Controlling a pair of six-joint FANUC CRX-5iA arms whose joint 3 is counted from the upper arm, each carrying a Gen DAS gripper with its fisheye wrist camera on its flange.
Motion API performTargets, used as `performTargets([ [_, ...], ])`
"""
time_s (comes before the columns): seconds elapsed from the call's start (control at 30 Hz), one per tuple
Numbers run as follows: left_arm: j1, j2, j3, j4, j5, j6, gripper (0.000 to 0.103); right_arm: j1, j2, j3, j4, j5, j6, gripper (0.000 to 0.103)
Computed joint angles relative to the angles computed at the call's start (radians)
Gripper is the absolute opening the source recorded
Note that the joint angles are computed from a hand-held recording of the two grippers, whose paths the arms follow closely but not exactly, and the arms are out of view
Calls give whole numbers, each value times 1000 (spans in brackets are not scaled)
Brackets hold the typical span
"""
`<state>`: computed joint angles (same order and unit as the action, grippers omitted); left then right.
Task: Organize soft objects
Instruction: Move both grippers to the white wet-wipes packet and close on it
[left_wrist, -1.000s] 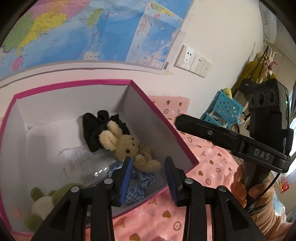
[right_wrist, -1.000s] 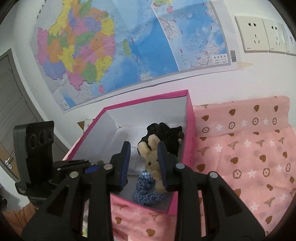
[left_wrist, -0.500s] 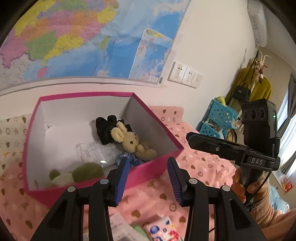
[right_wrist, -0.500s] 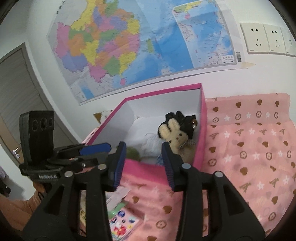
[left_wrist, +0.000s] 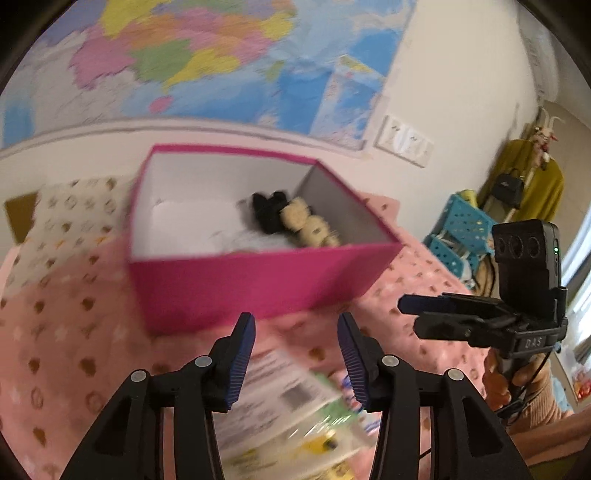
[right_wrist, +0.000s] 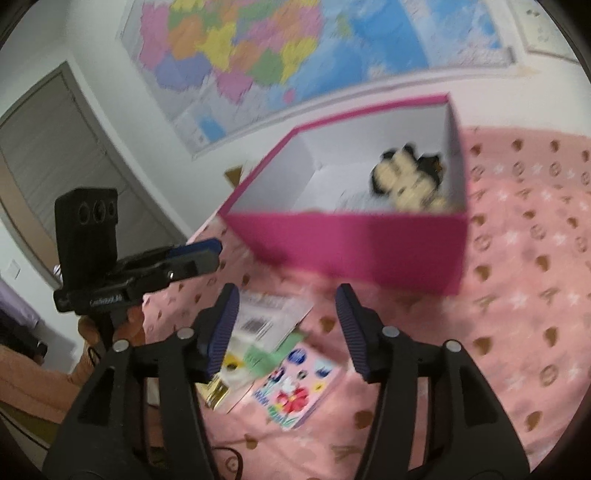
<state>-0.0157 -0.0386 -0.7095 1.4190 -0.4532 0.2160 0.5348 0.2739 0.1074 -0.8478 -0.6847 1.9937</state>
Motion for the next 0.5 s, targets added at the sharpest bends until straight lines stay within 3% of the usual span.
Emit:
performTargets([
  [0.2,78,-17,-53,-50,3,88,50,39,84,70,35,-92,-41,62],
  [0.33,136,-5,-65,-126,-38,170,51,54,144,130,69,-147,-85,62],
  [0.5,174,20,-67,-152,-95,193,51,57,216,206,82,-196,-130,63],
])
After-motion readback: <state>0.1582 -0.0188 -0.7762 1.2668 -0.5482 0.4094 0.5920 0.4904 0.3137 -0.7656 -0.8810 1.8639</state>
